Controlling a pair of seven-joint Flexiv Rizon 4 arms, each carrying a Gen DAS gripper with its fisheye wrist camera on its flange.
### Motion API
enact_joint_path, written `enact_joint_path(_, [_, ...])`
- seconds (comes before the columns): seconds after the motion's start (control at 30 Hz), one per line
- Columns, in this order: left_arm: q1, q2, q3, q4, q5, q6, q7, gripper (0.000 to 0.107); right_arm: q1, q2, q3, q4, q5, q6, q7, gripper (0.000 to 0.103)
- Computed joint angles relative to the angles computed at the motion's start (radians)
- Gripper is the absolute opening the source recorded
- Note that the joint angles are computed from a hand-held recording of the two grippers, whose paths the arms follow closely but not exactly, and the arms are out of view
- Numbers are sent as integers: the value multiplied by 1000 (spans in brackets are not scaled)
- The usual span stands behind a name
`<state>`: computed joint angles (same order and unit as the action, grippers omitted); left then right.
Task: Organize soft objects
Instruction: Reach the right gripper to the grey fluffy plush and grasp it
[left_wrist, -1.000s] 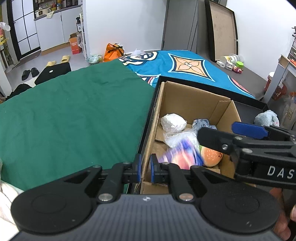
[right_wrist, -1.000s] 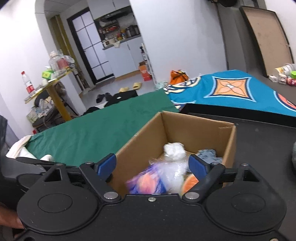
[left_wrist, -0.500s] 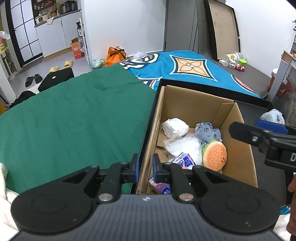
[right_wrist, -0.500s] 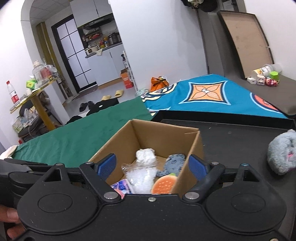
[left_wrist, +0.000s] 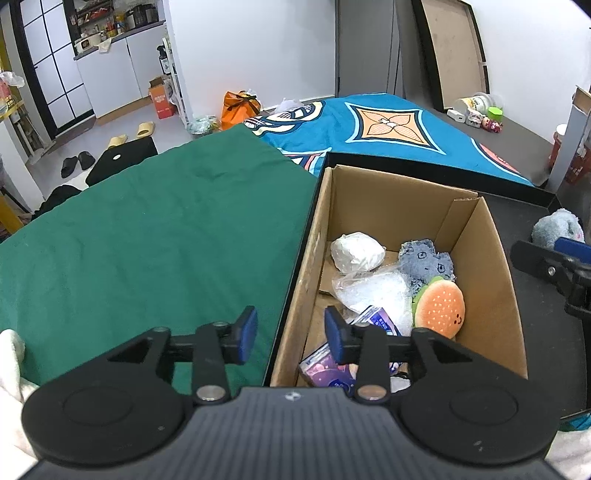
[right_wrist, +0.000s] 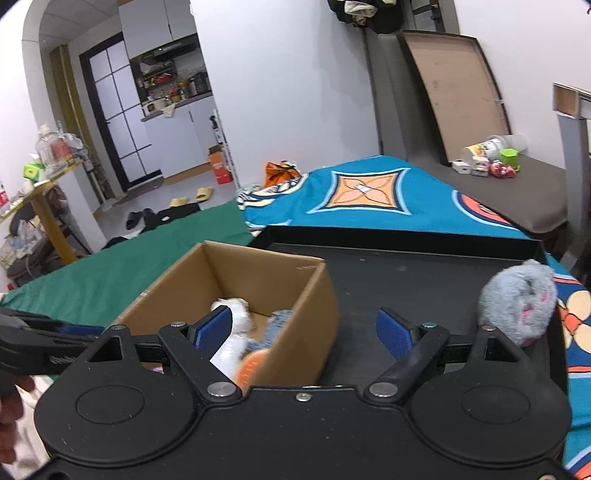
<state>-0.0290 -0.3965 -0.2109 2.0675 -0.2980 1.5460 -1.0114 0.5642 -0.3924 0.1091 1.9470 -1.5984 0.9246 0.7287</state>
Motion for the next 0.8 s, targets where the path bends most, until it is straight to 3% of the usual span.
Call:
enact_joint_path(0.23, [-72,-14,83,-26,49,-6,-60,56,9,26,9,58,51,-94,13,85])
enact_joint_path(0.47, [-146,-28,174,-58,125,-14,-144,68,17,41,21,101,89,-182,40,92])
enact_joint_path(0.8, [-175,-34,205,-75,191,-26,-199,71,3,74,33,165,126,-277,65,102])
